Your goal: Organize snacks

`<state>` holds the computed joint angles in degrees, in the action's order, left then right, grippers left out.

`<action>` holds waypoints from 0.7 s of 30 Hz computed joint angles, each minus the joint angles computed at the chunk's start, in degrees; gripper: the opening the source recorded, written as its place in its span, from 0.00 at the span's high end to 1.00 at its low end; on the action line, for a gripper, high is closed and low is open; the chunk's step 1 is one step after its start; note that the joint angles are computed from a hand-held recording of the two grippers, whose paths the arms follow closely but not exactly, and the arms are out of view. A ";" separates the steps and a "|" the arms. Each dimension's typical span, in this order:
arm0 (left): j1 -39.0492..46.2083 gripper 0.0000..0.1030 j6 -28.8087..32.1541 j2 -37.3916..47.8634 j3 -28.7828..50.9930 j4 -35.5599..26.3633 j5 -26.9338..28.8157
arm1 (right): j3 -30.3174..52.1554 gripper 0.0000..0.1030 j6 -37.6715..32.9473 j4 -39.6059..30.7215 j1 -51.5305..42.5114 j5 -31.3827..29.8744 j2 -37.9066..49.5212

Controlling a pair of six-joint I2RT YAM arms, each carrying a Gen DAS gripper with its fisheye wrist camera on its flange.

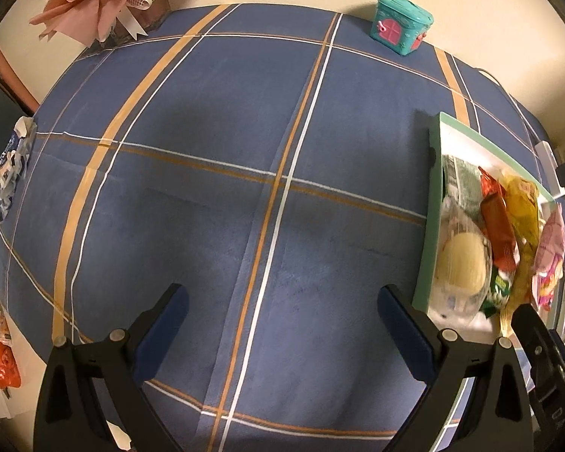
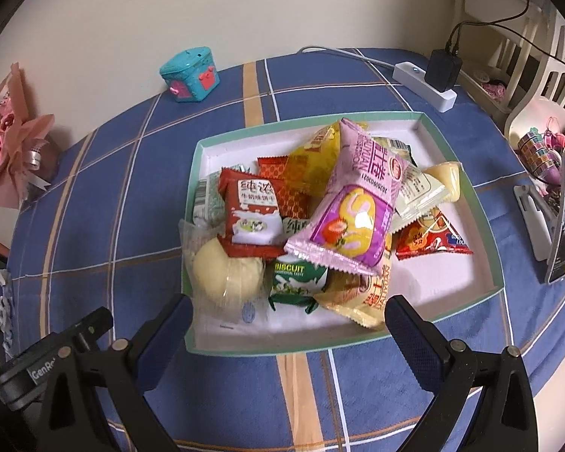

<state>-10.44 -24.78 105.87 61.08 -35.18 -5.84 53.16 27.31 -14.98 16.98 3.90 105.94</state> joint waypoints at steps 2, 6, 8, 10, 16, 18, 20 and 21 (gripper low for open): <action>-0.04 0.03 0.13 -1.27 -1.60 0.61 -0.06 | -0.71 0.00 0.20 0.13 0.41 0.17 -0.52; 0.64 0.03 0.79 -2.91 -3.37 0.98 -0.05 | -1.76 0.00 0.47 0.14 1.13 0.60 -1.30; 0.86 0.03 0.76 -3.28 -3.91 1.13 -0.01 | -2.37 0.00 0.69 0.20 1.49 0.72 -1.77; 1.15 0.03 0.81 -3.78 -4.71 1.40 0.00 | -2.84 0.00 0.94 0.21 1.76 0.80 -2.13; 1.73 0.03 1.50 -5.04 -6.45 2.15 0.83 | -4.00 0.00 1.22 0.63 2.24 0.89 -2.93; 1.76 0.03 1.65 -5.28 -6.77 2.22 0.82 | -4.54 0.00 1.13 0.97 2.62 0.90 -3.23; 1.74 0.03 1.60 -5.38 -6.84 2.22 0.80 | -4.59 0.00 0.94 1.05 2.86 1.01 -3.23; 1.75 0.03 1.61 -5.41 -6.77 2.22 0.79 | -4.53 0.00 0.87 0.95 2.93 1.07 -3.25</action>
<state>-8.68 -23.17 100.46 54.31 -32.96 -5.05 48.63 28.17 -14.03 19.91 4.97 102.70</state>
